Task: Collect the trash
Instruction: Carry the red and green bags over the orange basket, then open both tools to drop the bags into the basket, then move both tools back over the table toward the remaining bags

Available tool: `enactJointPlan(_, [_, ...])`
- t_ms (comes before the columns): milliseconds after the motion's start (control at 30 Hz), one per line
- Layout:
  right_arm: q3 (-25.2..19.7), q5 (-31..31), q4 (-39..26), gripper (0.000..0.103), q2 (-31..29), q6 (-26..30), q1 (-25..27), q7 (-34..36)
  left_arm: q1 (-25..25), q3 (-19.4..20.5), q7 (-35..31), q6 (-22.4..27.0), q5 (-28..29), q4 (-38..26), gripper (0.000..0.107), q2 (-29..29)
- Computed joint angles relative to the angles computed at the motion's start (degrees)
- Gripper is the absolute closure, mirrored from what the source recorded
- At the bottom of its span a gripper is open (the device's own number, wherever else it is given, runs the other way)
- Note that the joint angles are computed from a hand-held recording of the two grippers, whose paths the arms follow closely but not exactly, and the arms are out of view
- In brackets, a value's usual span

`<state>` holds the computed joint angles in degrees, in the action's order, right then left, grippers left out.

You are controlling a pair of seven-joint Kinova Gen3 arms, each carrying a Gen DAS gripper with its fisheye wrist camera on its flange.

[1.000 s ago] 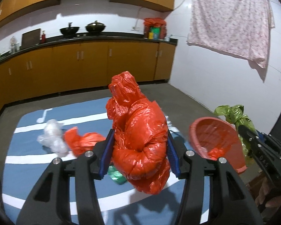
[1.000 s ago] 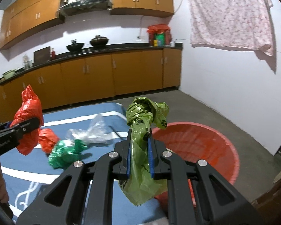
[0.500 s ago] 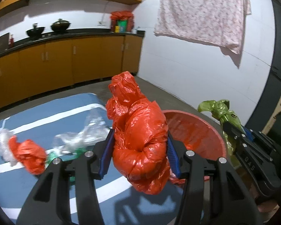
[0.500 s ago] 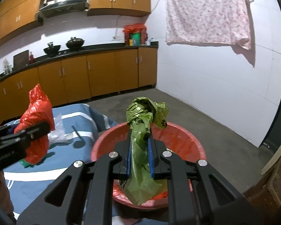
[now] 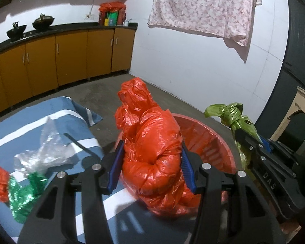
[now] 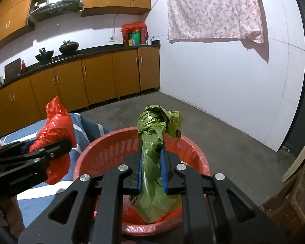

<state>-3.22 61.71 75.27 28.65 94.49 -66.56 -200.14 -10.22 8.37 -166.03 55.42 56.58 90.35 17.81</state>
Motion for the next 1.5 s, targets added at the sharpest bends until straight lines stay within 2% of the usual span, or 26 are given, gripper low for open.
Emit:
enactJointPlan(467, [-0.71,0.21,3.53,0.088,-1.85,-2.79,1.60,-3.55,3.15,2.31,3.33,-1.52,-3.39,-2.30,0.056,2.74])
enactJointPlan(500, [-0.85,0.19,3.93,0.088,-2.13,-3.03,1.73,-4.07,3.29,2.38,3.54,-1.55,-3.56,-2.42,0.055,2.90])
enactJointPlan(567, [-1.16,0.30,4.79,0.086,-2.65,-3.72,1.97,-5.31,3.61,2.45,4.01,-1.98,-4.01,-2.59,0.047,3.22])
enactJointPlan(667, [-1.63,0.45,5.82,0.072,-3.32,-4.22,2.32,-6.59,3.28,2.51,5.05,-1.71,-4.41,-3.30,0.041,3.90])
enactJointPlan(733, [-1.79,0.64,5.65,0.058,-3.08,-3.81,2.23,-7.18,3.12,2.56,5.69,-1.74,-4.67,-3.44,0.039,4.12])
enactJointPlan(867, [-1.59,0.83,4.03,0.040,-1.79,-1.45,1.52,-7.00,2.19,2.53,6.11,-1.72,-4.71,-3.49,0.033,4.18])
enactJointPlan(933, [-1.32,0.86,3.48,0.022,-1.33,-0.63,1.16,-7.06,1.46,2.39,5.87,-2.14,-4.27,-2.96,0.028,3.84])
enactJointPlan(1000, [-0.77,1.28,2.77,0.008,-0.45,1.08,0.21,-8.56,0.21,2.12,5.19,-2.41,-3.23,-2.17,0.024,3.24])
enactJointPlan(1033, [-0.56,1.45,2.63,0.005,-0.25,1.58,-0.05,-9.28,-0.12,1.93,5.02,-2.68,-2.87,-1.89,0.020,2.97])
enactJointPlan(1133, [-0.30,0.89,1.58,0.002,0.49,2.46,-0.24,-10.95,-1.44,1.06,3.95,-4.35,-1.19,-0.03,0.012,1.39])
enactJointPlan(1267, [0.22,0.52,-1.39,0.002,2.27,3.36,-0.47,-8.68,-4.02,-0.02,1.03,-6.52,1.62,3.13,0.009,-1.00])
enactJointPlan(1400, [1.36,1.05,-5.38,0.002,4.52,3.36,-1.43,-4.00,-4.20,-3.18,-4.87,-14.00,5.31,8.14,0.009,-4.79])
enactJointPlan(1500, [1.96,1.39,-7.09,0.002,5.07,-0.39,-1.87,-2.98,-5.89,-4.72,-5.71,-15.95,6.12,9.26,0.009,-5.72])
